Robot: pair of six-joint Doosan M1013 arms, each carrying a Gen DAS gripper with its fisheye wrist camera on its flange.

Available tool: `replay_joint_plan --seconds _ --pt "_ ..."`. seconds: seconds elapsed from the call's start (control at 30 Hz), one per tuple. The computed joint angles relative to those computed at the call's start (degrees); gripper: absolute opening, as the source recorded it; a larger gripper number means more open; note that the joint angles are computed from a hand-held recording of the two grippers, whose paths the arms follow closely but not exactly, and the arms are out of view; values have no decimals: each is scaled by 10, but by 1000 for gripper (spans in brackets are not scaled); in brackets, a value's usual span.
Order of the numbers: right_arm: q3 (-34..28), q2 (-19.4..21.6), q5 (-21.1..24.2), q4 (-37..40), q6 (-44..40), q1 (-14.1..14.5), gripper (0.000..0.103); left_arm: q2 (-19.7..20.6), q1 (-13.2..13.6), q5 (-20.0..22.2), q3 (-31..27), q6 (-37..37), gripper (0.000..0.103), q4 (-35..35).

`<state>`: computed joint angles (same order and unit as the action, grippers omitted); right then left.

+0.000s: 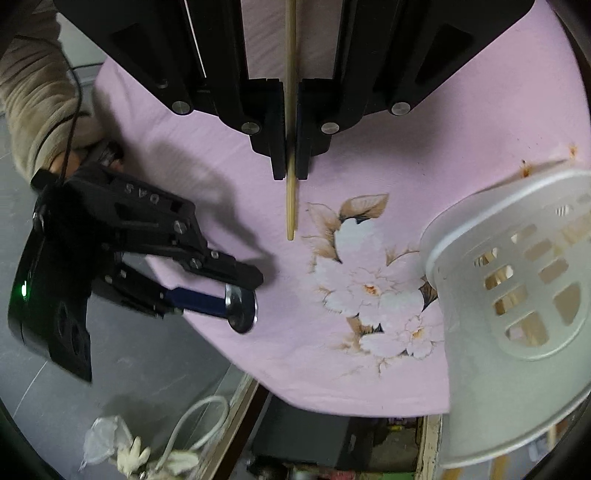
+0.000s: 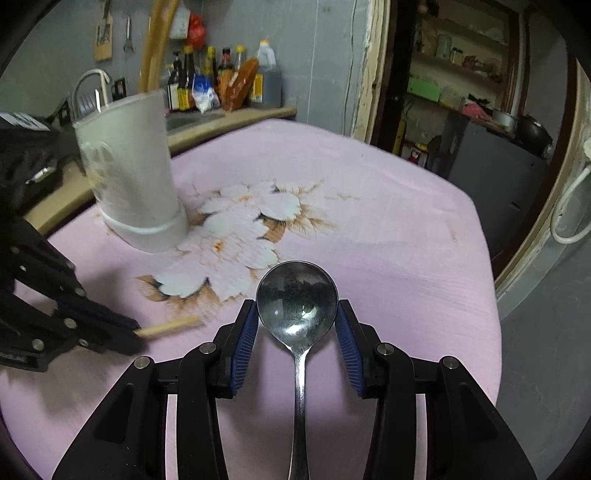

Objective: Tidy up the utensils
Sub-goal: 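Lift the chopstick with left tool while right tool carries the spoon over the caddy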

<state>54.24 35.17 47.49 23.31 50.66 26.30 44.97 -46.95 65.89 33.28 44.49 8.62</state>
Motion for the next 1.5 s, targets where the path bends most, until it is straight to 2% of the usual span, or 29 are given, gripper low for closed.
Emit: replay_joint_plan --seconds 0.07,0.13,0.2,0.4,0.53,0.6,0.77,0.93,1.5 --pt "26 -16 -29 21 -18 -1 41 -20 -4 -47 39 -24 3 23" --pt "52 -31 -60 45 -37 -2 41 -47 -15 -93 87 -67 3 76" --pt "70 -42 -86 66 -54 -2 41 -64 -29 -121 118 -124 3 159" --pt "124 -72 -160 153 -112 -3 41 -84 -61 -130 160 -285 3 394" --pt "145 -84 -184 226 -154 -5 40 -82 -71 -121 167 -360 3 492" --pt "147 -86 -190 249 -166 -6 40 -93 -76 -116 188 -401 3 535" --pt "151 -90 -197 310 -205 -4 40 -108 -80 -105 213 -461 3 586" --pt "147 -91 -196 352 -243 1 40 -117 -78 -89 222 -489 3 620" --pt "130 -89 -171 433 -308 13 40 -147 -74 -67 260 -536 3 679"
